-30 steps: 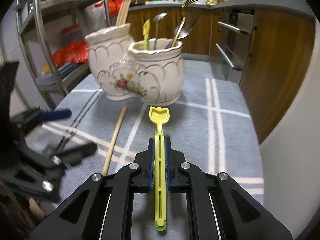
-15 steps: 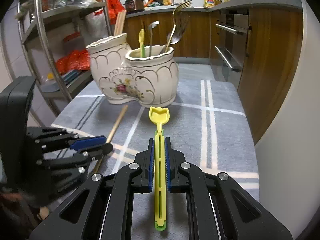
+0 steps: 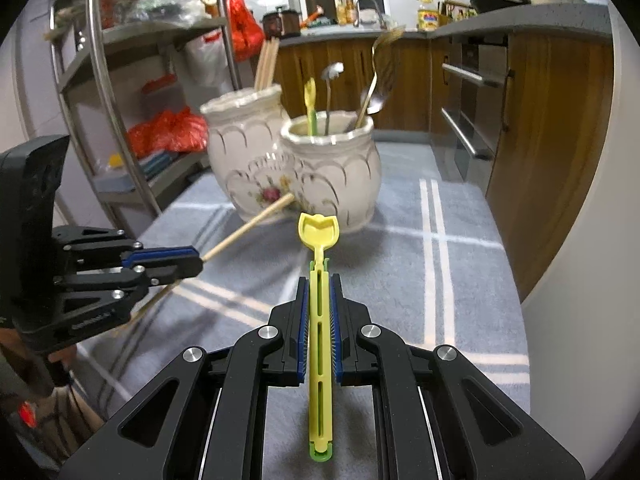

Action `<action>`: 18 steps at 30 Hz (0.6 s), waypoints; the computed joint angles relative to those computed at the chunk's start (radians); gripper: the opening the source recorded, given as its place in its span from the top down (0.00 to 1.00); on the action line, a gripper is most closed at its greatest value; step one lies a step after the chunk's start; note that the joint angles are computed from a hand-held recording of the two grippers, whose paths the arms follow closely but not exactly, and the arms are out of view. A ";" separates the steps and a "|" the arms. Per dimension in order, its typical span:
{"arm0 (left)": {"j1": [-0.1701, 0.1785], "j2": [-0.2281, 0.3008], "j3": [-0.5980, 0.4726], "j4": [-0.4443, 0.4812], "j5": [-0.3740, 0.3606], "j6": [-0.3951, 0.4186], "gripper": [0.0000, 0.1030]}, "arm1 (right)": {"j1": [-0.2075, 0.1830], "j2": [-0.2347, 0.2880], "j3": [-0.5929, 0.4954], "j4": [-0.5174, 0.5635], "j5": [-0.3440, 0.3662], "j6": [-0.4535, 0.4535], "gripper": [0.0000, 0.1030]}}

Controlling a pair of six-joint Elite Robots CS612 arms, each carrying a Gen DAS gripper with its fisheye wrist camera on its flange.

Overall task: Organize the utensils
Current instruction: 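Grasp the wooden chopstick with the left gripper and lift it toward the holder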

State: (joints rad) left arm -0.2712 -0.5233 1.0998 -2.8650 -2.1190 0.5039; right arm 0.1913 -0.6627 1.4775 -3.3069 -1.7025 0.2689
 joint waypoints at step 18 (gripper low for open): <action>0.043 0.149 -0.324 -0.284 -0.194 -0.378 0.94 | -0.027 0.049 -0.148 -0.224 -0.006 0.005 0.90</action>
